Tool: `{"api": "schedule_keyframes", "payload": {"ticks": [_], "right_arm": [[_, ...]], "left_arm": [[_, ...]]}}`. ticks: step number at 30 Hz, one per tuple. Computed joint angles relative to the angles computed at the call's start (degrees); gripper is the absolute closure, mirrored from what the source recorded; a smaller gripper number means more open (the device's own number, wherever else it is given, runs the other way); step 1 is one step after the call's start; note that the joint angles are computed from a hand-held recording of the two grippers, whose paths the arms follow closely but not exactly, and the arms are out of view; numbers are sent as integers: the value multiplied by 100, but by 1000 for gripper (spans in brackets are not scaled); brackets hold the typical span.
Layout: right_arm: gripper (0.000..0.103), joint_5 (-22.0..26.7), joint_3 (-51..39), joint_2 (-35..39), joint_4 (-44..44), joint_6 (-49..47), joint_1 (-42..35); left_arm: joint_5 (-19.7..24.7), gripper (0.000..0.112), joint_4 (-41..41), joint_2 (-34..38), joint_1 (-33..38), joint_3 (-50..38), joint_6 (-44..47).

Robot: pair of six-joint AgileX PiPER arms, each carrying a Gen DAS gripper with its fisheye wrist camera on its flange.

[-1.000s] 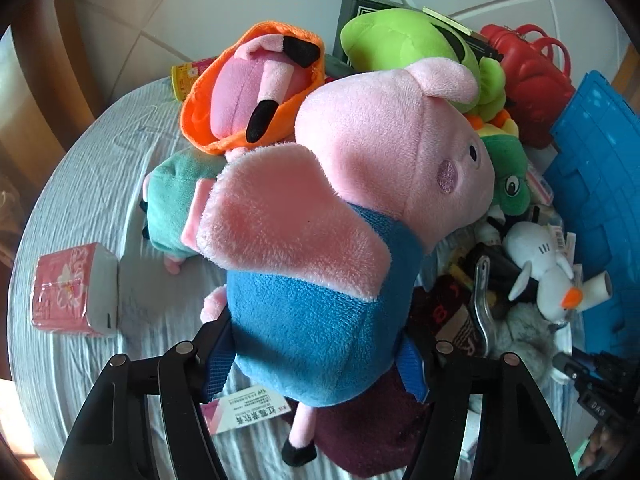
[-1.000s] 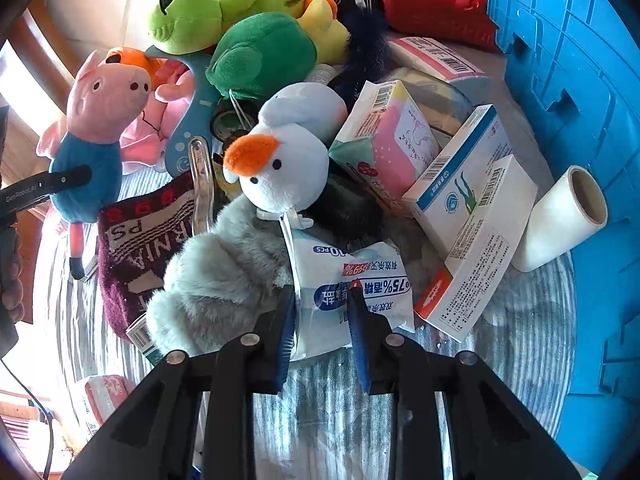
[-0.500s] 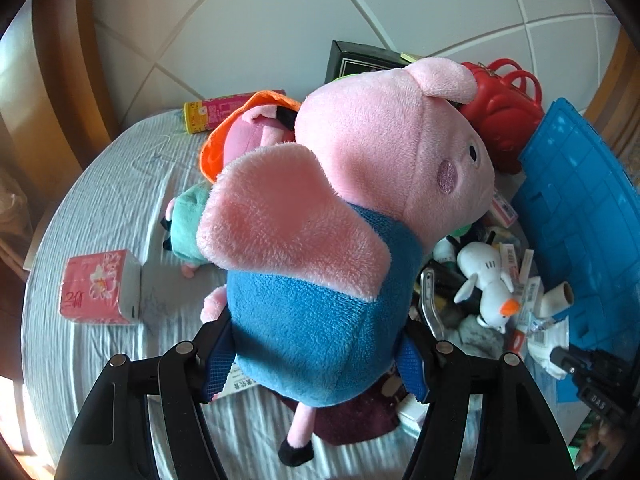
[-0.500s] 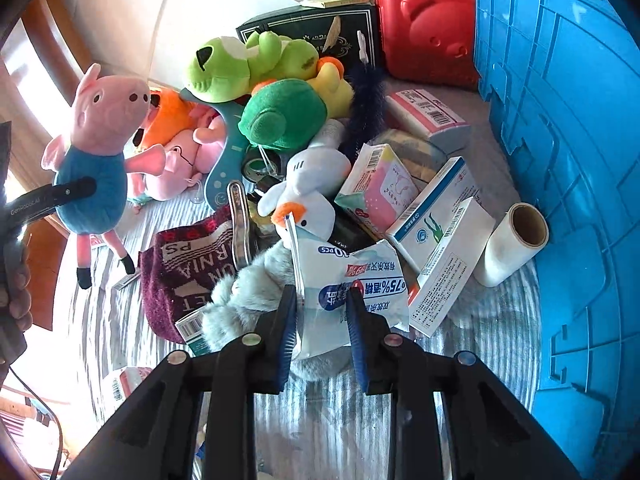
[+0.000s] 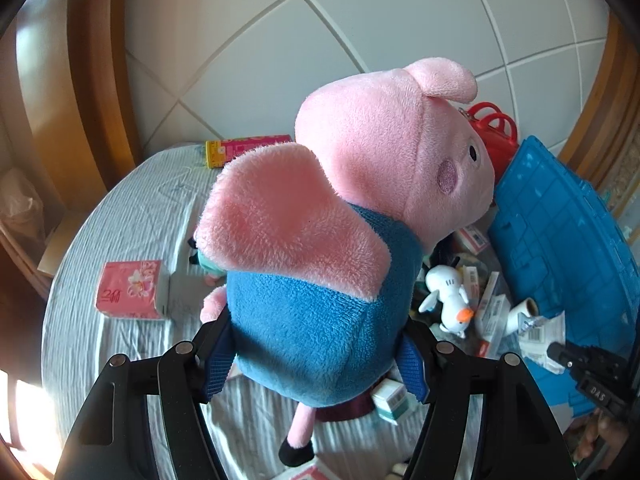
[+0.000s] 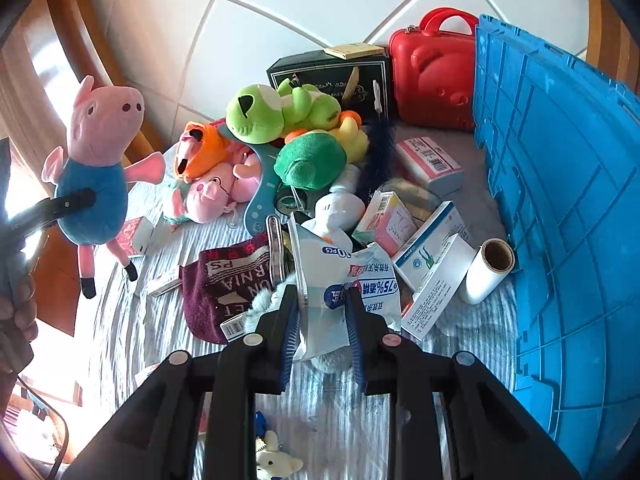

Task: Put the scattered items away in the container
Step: 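Lift the pig plush and wet-wipe pack and carry them toward the crate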

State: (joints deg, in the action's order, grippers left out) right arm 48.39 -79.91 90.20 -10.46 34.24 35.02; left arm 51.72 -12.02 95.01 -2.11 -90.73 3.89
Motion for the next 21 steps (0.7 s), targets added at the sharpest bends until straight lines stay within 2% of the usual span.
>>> {"api": "schedule_keyframes", "payload": {"ticks": [9,21], "right_arm": [[82,173,-208,-381,-165,134,288],[82,425,-922,-539,-266,37,555]], "left_arm": [[157,44,-134,-600,99,73,-17],[370,43,-151,-868,61,-322,-220]]}}
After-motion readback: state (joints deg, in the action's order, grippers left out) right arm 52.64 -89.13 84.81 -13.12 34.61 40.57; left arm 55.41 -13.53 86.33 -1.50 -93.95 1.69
